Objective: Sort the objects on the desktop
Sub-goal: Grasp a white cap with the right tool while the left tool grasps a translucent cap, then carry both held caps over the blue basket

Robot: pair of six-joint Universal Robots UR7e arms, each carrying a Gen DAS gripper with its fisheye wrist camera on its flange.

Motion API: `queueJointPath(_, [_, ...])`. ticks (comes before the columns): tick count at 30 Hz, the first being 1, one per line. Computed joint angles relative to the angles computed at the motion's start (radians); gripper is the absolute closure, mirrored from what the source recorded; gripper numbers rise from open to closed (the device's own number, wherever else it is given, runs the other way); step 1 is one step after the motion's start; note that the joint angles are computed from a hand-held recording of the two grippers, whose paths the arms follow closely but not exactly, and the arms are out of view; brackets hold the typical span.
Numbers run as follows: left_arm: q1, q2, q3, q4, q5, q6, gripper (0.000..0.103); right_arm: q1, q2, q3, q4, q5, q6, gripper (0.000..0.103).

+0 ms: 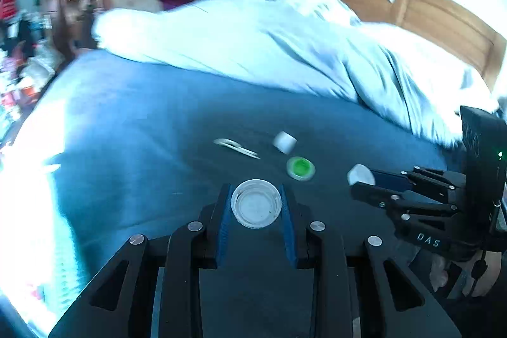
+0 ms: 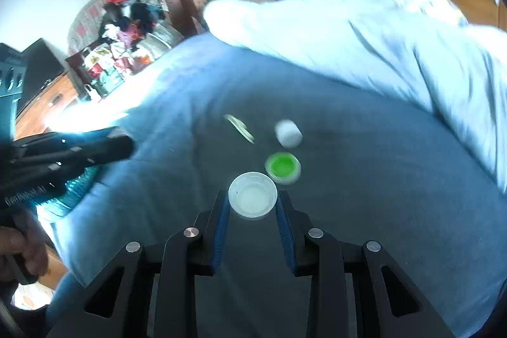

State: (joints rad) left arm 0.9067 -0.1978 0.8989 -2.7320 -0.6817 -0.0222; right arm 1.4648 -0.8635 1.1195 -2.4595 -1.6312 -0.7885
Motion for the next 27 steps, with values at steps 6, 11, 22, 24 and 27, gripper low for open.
queueJointPath(6, [-0.040,-0.163,0.249,-0.133,0.139,-0.081,0.078,0.061,-0.030,0.036,0.009,0.025,-0.033,0.070])
queueJointPath(11, [-0.047,-0.241,0.358,-0.151,0.213,-0.181,0.078,0.118,-0.015,0.014,0.018,0.045,-0.052,0.070])
queueJointPath(22, [-0.017,-0.374,0.494,-0.017,0.289,-0.458,0.078,0.258,0.067,-0.077,0.149,0.066,-0.106,0.070])
queueJointPath(24, [-0.010,-0.394,0.511,0.028,0.310,-0.514,0.078,0.279,0.087,-0.093,0.184,0.069,-0.105,0.070])
queueJointPath(27, [-0.002,-0.428,0.540,0.106,0.332,-0.605,0.078,0.308,0.121,-0.118,0.232,0.069,-0.100,0.070])
